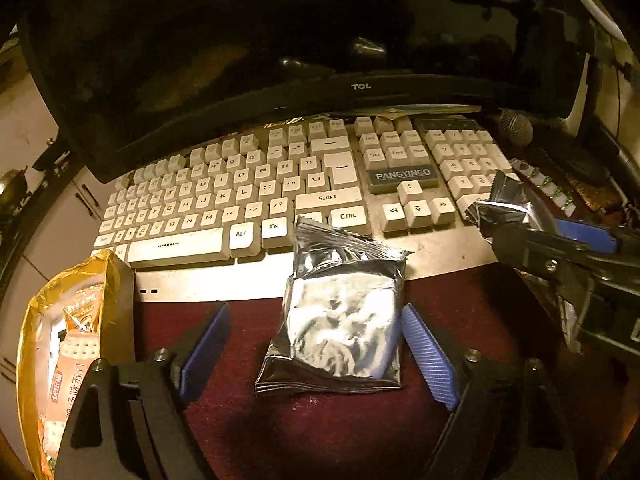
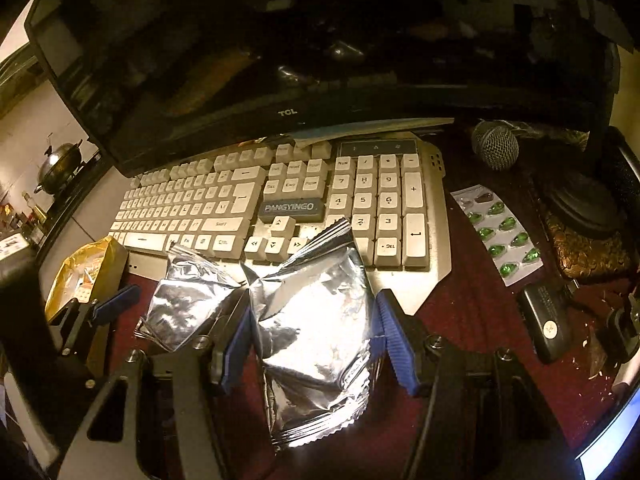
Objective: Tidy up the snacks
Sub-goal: 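Regrip the silver foil packets and lift them off the desk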
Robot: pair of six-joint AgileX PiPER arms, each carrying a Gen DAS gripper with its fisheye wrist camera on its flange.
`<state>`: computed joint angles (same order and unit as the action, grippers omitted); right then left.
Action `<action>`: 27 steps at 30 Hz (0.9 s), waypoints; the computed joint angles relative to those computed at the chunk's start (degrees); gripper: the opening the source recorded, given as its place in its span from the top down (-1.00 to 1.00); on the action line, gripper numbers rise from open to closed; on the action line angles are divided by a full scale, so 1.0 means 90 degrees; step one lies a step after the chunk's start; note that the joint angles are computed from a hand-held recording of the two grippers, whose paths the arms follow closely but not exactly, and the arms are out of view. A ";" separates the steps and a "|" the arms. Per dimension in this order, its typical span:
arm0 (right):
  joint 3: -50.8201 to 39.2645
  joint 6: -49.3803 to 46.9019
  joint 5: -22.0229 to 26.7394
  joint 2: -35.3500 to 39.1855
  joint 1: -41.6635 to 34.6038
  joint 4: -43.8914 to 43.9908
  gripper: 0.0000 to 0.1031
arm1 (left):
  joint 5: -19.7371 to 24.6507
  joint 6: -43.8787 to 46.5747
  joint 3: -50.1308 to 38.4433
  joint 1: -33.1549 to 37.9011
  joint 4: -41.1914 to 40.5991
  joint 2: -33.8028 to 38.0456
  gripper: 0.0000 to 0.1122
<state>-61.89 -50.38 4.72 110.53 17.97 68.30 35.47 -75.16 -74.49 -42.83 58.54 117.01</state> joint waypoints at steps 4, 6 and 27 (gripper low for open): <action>0.0094 -0.0589 -0.0052 -0.0087 0.0023 0.0623 -0.15 | 0.0259 -0.0005 -0.0163 -0.0113 0.0102 0.0190 -0.60; 0.0135 -0.0853 -0.0153 -0.0123 0.0037 0.0915 -0.15 | 0.0271 -0.0240 -0.0074 -0.0171 0.0347 0.0130 -0.60; 0.0107 0.0334 -0.0159 -0.0121 0.0086 -0.0331 -0.15 | 0.0260 -0.0376 -0.0111 -0.0038 0.0272 0.0237 -0.17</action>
<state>-60.92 -47.37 3.30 109.45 18.74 65.32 37.81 -78.55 -75.49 -43.17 60.99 119.14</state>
